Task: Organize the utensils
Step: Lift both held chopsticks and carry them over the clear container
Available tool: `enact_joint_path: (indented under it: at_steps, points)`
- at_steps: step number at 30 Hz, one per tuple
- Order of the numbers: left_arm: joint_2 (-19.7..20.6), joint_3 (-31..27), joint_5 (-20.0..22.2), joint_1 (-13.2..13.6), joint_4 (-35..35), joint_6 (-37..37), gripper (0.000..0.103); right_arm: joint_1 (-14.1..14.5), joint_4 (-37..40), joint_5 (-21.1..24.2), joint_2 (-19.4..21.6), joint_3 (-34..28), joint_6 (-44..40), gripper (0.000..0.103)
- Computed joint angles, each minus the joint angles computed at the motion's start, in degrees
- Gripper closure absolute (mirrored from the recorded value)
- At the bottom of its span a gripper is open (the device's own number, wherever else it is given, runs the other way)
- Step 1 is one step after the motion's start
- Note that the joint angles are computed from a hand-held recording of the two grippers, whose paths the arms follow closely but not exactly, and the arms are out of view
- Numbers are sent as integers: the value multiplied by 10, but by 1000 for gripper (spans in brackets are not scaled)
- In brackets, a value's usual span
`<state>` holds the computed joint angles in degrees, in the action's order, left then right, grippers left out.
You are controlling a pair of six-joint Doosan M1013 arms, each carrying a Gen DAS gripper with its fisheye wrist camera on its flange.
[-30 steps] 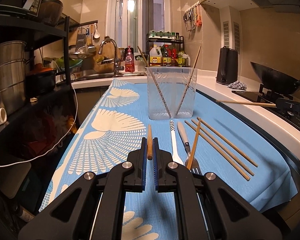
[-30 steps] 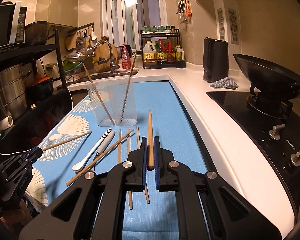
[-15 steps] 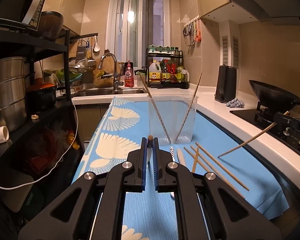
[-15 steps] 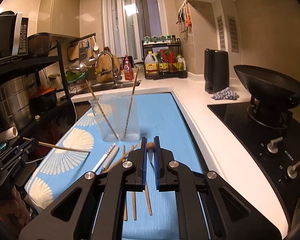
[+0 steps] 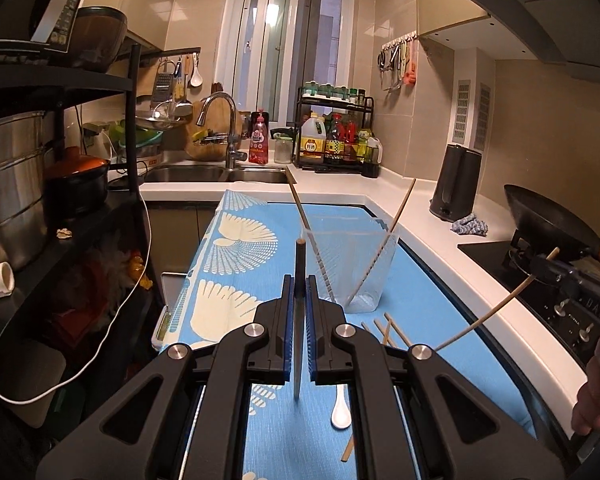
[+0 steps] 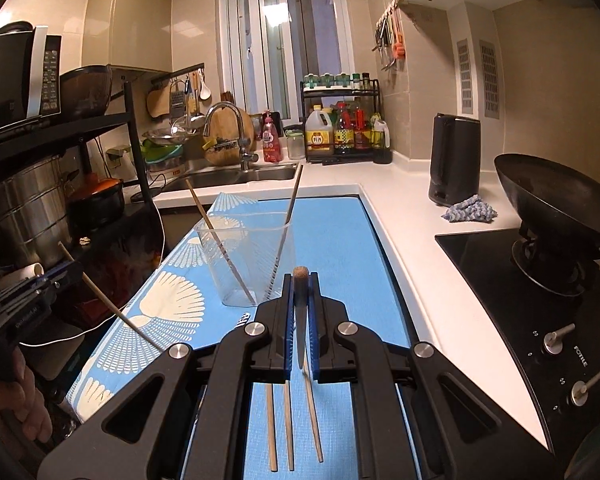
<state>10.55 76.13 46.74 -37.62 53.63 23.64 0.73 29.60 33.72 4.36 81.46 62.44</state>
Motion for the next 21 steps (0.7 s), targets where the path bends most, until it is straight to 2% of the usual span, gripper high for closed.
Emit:
enact_joint_path:
  at_steps: [9,14,21]
  points:
    - [17,-45,9,15,-98,91,98,7,1,22,15,-33,-9,96]
    - [29,-79,3,38,-192,169,98,7,-2,44,30,-63,1,96]
    - [52,-140,-7,64,-269,244,98,10,-10,89,59,-131,20,96]
